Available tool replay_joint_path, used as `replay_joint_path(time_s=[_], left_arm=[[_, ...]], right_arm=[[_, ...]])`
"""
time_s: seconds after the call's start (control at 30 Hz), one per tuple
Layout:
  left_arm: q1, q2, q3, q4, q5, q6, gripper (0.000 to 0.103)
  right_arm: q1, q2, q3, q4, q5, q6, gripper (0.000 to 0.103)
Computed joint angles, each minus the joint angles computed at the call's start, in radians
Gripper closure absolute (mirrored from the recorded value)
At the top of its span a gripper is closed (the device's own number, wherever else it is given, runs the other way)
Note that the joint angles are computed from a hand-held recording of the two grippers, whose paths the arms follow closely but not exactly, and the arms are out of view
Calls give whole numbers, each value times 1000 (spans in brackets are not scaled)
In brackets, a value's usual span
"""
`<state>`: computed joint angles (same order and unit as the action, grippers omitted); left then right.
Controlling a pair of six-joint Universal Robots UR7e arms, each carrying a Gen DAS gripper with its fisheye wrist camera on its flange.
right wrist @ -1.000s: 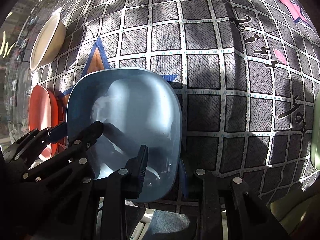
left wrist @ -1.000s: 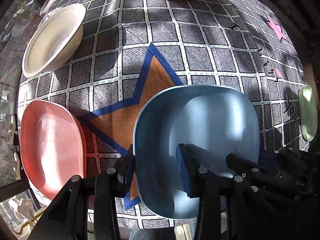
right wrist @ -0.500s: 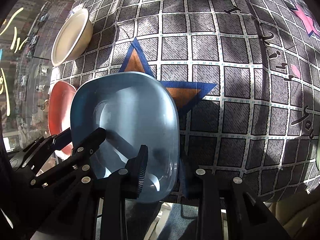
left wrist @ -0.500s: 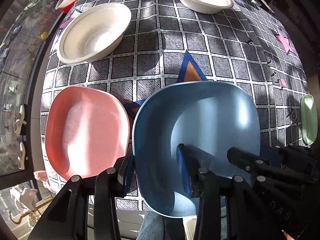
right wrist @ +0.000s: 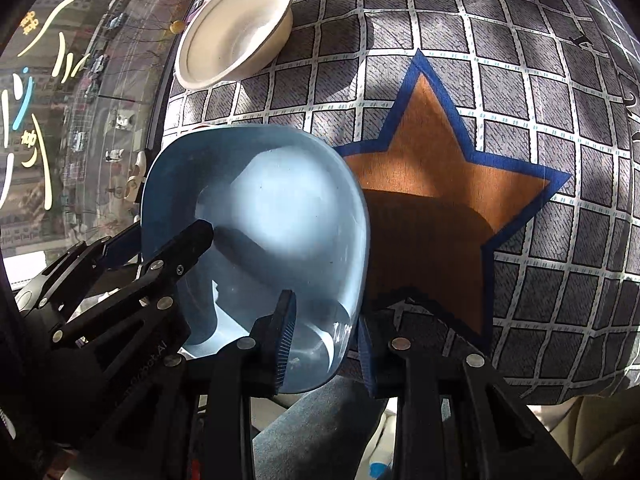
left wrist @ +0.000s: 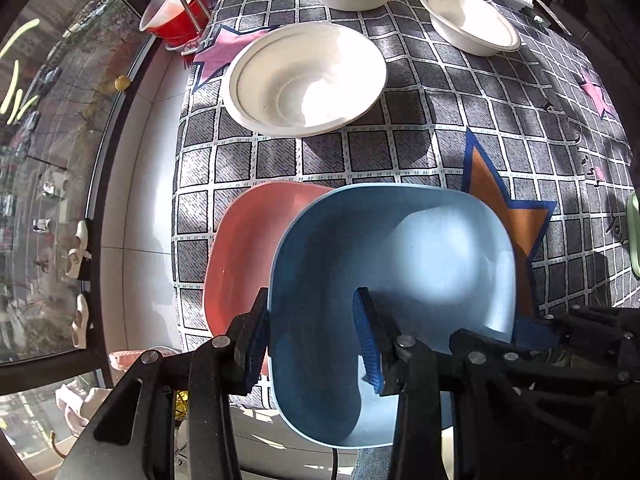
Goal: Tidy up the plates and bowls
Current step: 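Lift the light blue plate with the left tool toward the pink plate, then lower the blue plate onto the pink plate and open the left tool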
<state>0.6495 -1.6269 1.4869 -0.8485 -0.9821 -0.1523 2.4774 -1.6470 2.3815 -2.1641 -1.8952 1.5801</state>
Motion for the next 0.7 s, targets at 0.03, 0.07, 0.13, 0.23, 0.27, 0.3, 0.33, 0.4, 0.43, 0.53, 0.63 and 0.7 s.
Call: replay_joint_path(time_s=[0.03,0.07,0.13,0.23,0.27,0.3,0.33,0.4,0.43,0.53,0.63,0.7], left_arm=[[1,-4,19,-20,13,6,60],[8,-6,26,-34,28,17,60],[24,-4,33,-55,55,39,60],[54,3,37,-94,84,88,60],[59,3,40,-103,91,102,60],[61,3,39,-107,98,114,60],[64,6,37,-109,101,122,60],[71,14,30,-117,104,135,60],[71,12,30,-121,105,140,60],[85,18,30,-150,102,157,60],[98,22,35,-180,103,182,57],[100,23,41,-188,123,179,46]], right_arm=[[0,19,-12,-18,8,2,71],[3,40,-26,-35,15,10,71],[-5,59,-28,-73,23,13,71],[-2,119,-64,-99,26,30,71],[-1,140,-77,-109,27,39,71],[1,158,-89,-117,28,50,71],[-4,168,-93,-124,28,53,71],[-13,201,-111,-138,18,66,71],[-12,214,-125,-137,14,74,71],[-14,251,-183,-96,0,89,71],[-7,282,-236,-52,-11,101,71],[-9,279,-244,-44,-13,104,71]])
